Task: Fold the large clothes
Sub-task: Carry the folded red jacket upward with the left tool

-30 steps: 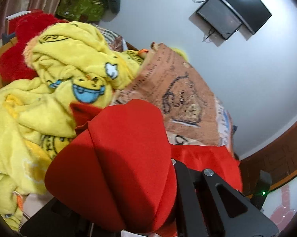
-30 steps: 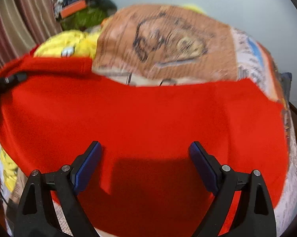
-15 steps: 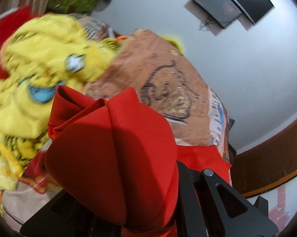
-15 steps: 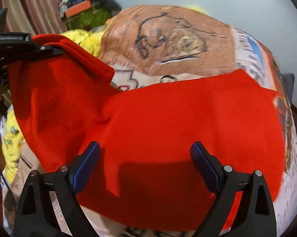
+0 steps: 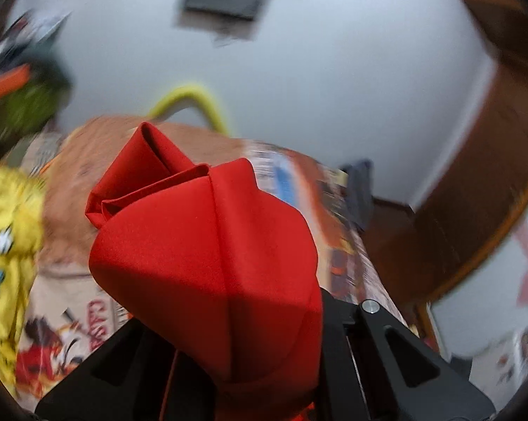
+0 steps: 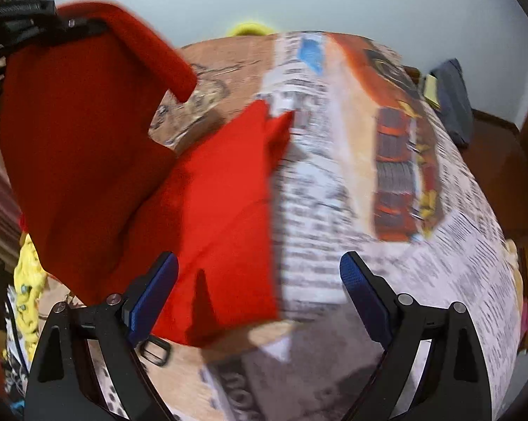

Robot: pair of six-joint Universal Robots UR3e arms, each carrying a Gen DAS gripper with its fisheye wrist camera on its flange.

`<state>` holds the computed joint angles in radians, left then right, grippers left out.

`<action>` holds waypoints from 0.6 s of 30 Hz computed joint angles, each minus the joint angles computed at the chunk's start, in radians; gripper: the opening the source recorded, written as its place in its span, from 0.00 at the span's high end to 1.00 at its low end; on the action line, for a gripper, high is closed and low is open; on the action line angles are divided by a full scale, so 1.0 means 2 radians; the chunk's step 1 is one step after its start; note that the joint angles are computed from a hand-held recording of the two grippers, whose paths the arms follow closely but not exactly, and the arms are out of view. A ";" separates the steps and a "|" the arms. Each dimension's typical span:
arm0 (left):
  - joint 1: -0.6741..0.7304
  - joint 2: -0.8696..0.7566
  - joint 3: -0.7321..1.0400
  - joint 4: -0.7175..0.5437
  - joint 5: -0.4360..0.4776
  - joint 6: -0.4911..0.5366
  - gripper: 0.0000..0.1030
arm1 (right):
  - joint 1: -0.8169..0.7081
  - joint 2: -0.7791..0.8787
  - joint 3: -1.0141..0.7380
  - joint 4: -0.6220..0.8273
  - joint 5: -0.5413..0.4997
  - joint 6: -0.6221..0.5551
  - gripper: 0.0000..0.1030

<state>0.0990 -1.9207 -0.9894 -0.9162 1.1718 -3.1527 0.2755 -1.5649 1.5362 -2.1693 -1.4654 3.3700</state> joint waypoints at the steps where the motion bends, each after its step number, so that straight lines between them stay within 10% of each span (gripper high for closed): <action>1: -0.017 0.001 -0.009 0.009 0.007 0.014 0.95 | -0.006 -0.009 0.007 0.002 0.001 -0.003 0.11; 18: -0.104 0.092 -0.246 0.020 0.098 0.219 0.95 | -0.072 -0.135 0.105 0.047 0.020 -0.038 0.11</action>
